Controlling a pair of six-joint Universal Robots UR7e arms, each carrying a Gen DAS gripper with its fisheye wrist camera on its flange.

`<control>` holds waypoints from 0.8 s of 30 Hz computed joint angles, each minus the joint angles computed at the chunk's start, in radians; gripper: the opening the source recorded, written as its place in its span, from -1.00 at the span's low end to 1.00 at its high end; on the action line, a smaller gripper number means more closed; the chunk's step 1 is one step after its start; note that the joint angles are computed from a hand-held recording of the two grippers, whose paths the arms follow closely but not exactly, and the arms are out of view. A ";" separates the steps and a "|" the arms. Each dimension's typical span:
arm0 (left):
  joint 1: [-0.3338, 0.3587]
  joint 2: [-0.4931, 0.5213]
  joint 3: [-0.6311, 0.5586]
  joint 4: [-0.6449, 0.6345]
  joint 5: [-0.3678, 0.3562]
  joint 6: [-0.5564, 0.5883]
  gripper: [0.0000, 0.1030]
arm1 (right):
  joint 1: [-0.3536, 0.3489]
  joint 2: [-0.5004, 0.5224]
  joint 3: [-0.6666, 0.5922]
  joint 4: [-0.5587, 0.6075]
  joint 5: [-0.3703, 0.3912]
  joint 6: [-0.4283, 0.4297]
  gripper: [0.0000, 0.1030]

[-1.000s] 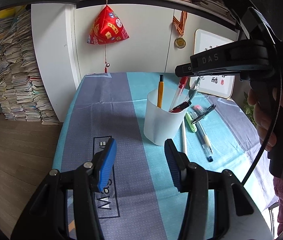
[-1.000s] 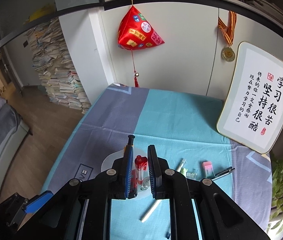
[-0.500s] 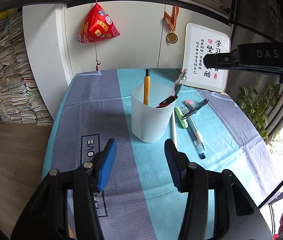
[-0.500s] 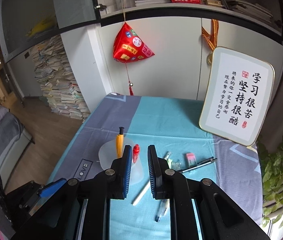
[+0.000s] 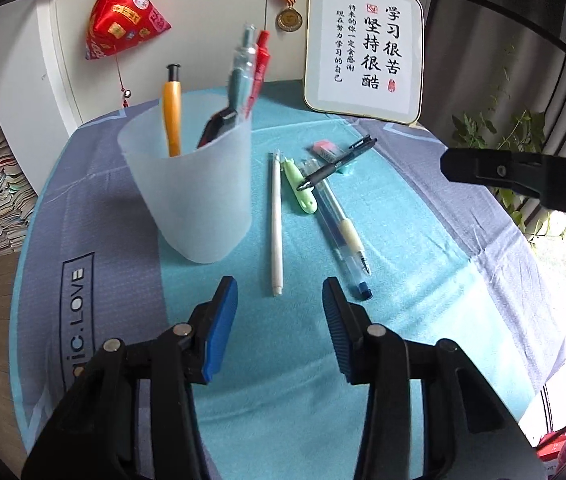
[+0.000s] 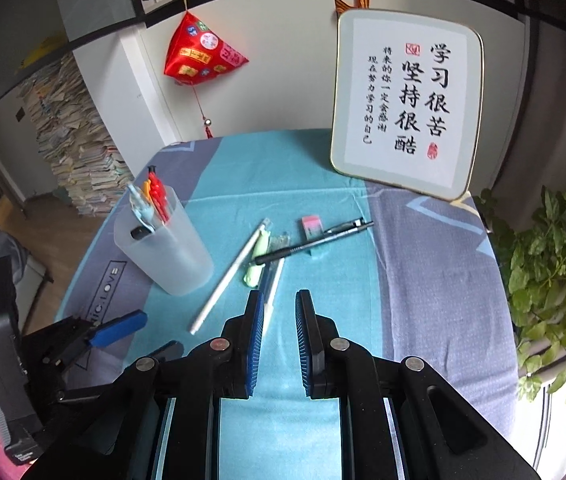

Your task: Organize stationery

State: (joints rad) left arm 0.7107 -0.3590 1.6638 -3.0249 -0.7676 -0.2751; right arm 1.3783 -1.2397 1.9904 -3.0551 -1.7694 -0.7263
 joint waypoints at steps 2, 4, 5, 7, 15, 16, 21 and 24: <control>0.008 0.023 -0.040 0.036 0.008 0.004 -0.28 | -0.013 0.001 0.000 0.012 0.000 0.001 -0.71; 0.015 0.046 -0.076 0.068 0.024 0.009 -0.31 | -0.024 0.001 -0.002 0.022 0.003 0.005 -0.71; 0.017 0.055 -0.091 0.084 0.033 0.009 -0.33 | -0.030 0.000 -0.003 0.030 0.008 0.009 -0.71; 0.025 0.067 -0.113 0.098 0.040 0.014 -0.57 | -0.038 -0.004 -0.006 0.047 0.019 0.017 -0.71; 0.028 0.028 -0.043 0.056 0.013 -0.025 -0.90 | -0.046 0.005 -0.001 0.088 0.033 -0.003 -0.71; 0.024 0.014 -0.017 0.043 0.003 -0.033 -0.90 | -0.045 0.006 0.003 0.090 0.030 -0.009 -0.71; -0.011 -0.062 0.116 -0.024 0.004 -0.084 -0.90 | -0.042 0.014 0.037 0.085 0.029 -0.050 -0.71; -0.039 -0.098 0.174 -0.080 0.032 -0.082 -0.88 | -0.039 0.028 0.059 0.070 0.022 -0.071 -0.71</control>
State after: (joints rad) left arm 0.6714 -0.4575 1.8379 -3.1051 -0.7355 -0.3567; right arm 1.3392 -1.2117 2.0492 -2.9850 -1.7470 -0.7975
